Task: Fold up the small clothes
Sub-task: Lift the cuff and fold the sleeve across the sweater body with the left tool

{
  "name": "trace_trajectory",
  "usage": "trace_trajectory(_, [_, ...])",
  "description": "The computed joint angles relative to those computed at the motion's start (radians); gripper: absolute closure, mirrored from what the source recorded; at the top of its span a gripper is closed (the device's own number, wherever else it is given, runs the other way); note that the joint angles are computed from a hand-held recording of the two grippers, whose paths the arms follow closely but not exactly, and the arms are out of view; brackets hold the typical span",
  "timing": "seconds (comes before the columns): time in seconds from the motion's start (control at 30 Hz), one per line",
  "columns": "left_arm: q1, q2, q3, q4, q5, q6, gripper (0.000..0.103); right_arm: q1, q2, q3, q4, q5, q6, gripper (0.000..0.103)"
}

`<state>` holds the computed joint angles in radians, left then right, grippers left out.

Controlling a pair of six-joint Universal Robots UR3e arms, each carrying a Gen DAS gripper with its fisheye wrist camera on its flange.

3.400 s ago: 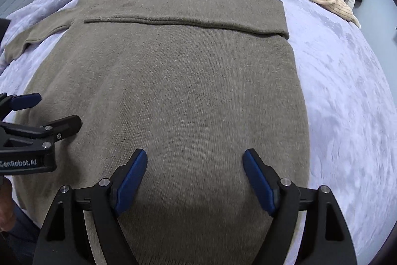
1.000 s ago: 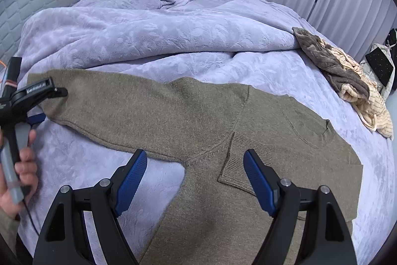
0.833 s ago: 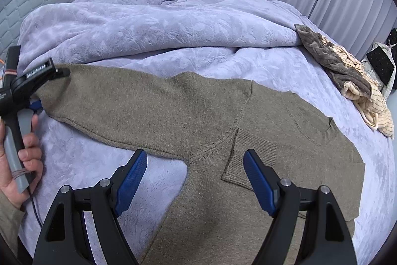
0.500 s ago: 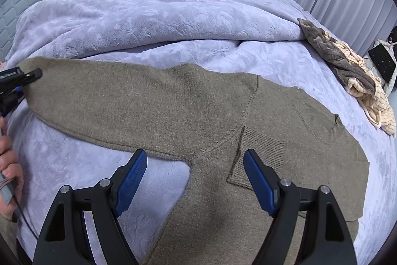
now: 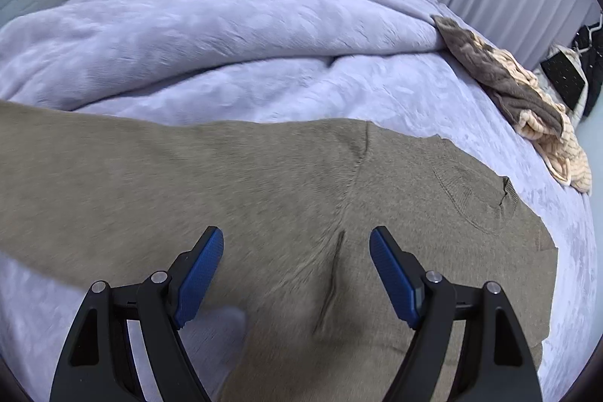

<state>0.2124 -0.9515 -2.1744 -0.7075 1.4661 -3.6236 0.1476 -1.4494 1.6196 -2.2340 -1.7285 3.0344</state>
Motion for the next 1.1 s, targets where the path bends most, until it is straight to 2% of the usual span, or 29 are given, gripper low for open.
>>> trace_trajectory(0.03, [-0.041,-0.027,0.028,0.0,0.041,-0.021,0.091,0.006,0.042,-0.036,0.032,0.015,0.015,0.02])
trace_trajectory(0.1, [-0.041,-0.027,0.058,-0.035,0.013,-0.009,0.091,0.006,0.072,-0.066,0.08,0.109,0.01,0.02])
trace_trajectory(0.17, [-0.095,-0.075,0.119,-0.06,0.046,-0.014,0.091,0.01,0.078,-0.087,0.115,0.203,-0.019,0.02])
trace_trajectory(0.33, [-0.29,-0.223,0.293,-0.107,0.196,-0.054,0.091,-0.049,-0.028,-0.031,0.11,0.246,-0.016,0.02])
trace_trajectory(0.47, [-0.447,-0.379,0.465,-0.163,0.307,-0.094,0.091,-0.165,-0.116,0.0,0.156,0.272,-0.08,0.02])
trace_trajectory(0.6, [-0.581,-0.553,0.673,-0.253,0.381,-0.131,0.091,-0.284,-0.181,0.022,0.195,0.286,-0.17,0.02])
trace_trajectory(0.73, [-0.705,-0.743,0.923,-0.363,0.449,-0.168,0.091,-0.43,-0.212,0.018,0.236,0.322,-0.272,0.02])
trace_trajectory(0.9, [-0.808,-0.957,1.228,-0.488,0.472,-0.191,0.091,-0.593,-0.24,0.021,0.288,0.365,-0.409,0.02])
trace_trajectory(0.97, [-0.845,-1.075,1.421,-0.592,0.479,-0.225,0.091,-0.644,-0.247,0.022,0.304,0.378,-0.464,0.02])
trace_trajectory(1.1, [-0.898,-1.325,1.84,-0.775,0.465,-0.225,0.091,-0.733,-0.249,0.034,0.311,0.378,-0.564,0.02])
